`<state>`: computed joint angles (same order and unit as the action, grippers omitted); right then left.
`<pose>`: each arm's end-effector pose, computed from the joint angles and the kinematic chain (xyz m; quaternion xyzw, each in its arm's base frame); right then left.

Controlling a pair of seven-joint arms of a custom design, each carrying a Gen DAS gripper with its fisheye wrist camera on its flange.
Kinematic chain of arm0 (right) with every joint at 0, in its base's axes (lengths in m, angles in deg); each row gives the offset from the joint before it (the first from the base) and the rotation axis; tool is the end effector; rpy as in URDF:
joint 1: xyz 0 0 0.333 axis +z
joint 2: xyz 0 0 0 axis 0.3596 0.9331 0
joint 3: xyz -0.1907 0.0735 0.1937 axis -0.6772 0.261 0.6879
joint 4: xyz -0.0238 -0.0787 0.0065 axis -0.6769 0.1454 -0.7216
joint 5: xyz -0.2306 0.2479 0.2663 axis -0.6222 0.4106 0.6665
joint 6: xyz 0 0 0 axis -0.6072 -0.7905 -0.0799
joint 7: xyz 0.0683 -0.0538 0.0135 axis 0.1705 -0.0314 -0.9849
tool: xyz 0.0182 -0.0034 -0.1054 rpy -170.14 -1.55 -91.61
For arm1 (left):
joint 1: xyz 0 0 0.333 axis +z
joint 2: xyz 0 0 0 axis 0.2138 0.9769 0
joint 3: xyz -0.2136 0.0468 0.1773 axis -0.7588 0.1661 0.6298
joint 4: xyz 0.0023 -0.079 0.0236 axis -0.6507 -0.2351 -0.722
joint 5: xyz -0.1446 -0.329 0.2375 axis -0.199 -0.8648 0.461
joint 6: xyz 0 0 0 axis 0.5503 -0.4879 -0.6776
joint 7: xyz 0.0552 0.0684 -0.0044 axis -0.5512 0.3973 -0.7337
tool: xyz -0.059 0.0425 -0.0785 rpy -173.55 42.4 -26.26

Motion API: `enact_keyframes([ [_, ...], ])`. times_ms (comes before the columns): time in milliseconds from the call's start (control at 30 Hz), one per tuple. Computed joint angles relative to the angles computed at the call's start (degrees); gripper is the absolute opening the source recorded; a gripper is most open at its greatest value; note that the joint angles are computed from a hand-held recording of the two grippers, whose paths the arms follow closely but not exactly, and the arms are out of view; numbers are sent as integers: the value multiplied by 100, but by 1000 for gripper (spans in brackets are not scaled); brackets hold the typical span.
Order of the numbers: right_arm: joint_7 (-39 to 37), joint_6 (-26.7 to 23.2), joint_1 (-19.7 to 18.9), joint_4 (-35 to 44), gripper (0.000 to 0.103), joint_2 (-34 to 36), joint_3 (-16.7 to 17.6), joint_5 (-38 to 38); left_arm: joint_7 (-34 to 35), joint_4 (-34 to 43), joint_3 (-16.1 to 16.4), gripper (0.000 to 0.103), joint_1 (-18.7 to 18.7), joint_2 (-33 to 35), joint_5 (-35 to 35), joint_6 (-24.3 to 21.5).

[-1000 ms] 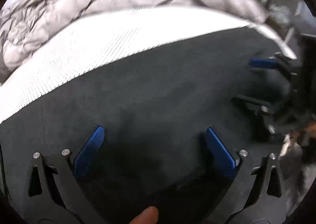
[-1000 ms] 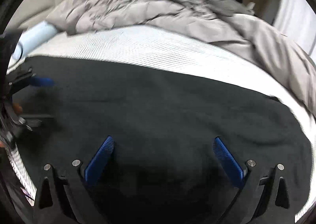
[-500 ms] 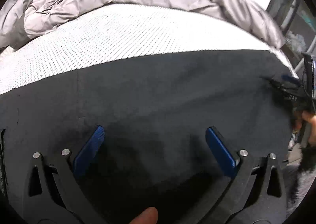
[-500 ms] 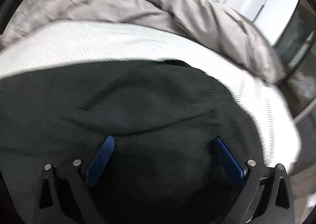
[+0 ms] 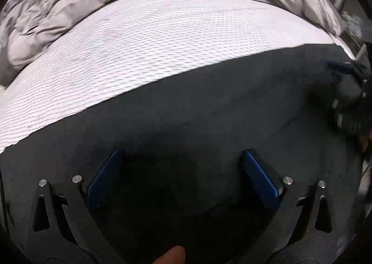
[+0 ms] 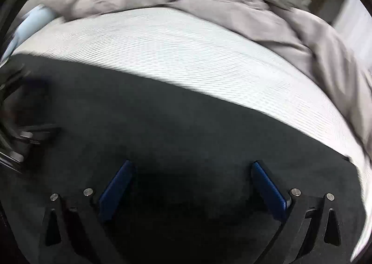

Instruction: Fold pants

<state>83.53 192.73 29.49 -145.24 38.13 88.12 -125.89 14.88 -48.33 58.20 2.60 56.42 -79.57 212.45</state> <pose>0.5241 0.1449 0.3617 -0.7242 0.5864 -0.3460 0.1092 0.5920 -0.2102 0.3747 -0.5519 0.7897 -0.2304 0.1371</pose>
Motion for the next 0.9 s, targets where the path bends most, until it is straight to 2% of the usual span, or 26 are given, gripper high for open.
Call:
enact_keyframes([
  [33, 388, -342, -217, -88, 103, -162, 37, -269, -58, -57, 36, 103, 20, -48, 38, 20],
  [67, 491, -366, -233, -195, 103, -294, -119, -191, -171, -123, 78, 103, 44, -102, 108, 19],
  [133, 998, -715, -473, -334, 102, -523, -155, -230, 53, -294, 76, 103, 148, -237, -207, 94],
  [167, 1433, -920, -620, -419, 102, -671, -141, -365, -98, -355, 100, 103, 157, -283, -55, 123],
  [200, 1552, -962, -676, -451, 102, -727, -144, -364, -281, -407, 112, 103, 157, -328, 135, 132],
  [267, 1562, -584, -750, -640, 103, -934, -275, -152, -554, -484, 102, 103, 159, -401, 397, 156],
  [333, 1574, -761, -791, -716, 102, -1145, -65, -266, -715, -495, 68, 102, 154, -458, 486, 183],
  [400, 1568, -699, -769, -761, 102, -1288, 99, -449, -344, -546, -17, 102, 114, -545, -117, 382],
  [467, 1646, -575, -536, -846, 102, -1427, 231, -587, -157, -87, -71, 102, 66, -195, -297, 322],
  [500, 1345, -217, -553, -747, 102, -1305, 221, -481, -80, 70, -100, 102, 31, -63, -341, 303],
  [567, 699, 412, -328, -432, 102, -808, 110, -93, -236, 423, -83, 102, -96, 255, -111, 215],
  [600, 409, 527, -248, -242, 102, -528, 90, 129, -502, 662, -25, 102, -212, 455, 184, 17],
  [667, -710, 684, 20, 138, 102, 112, -102, 1157, -742, 894, 66, 103, -326, 638, 525, -212],
  [700, -1116, 650, -27, 215, 101, 273, -92, 1592, -557, 891, 24, 103, -262, 650, 398, -186],
  [733, -1209, 659, 67, 233, 101, 319, -281, 1819, -412, 853, -6, 103, -205, 626, 264, -142],
  [767, -938, 595, -39, 208, 101, 245, -280, 1644, -446, 762, 41, 103, -178, 552, 251, -114],
  [800, -298, 286, -298, 260, 101, 174, -102, 1067, -559, 683, 96, 103, -165, 484, 283, -105],
  [867, 1210, -801, -520, 281, 101, -45, 63, -250, -839, 565, 163, 103, -131, 363, 315, -113],
  [900, 1475, -1044, -477, 247, 101, -114, 6, -388, -957, 527, 173, 102, -122, 318, 344, -93],
])
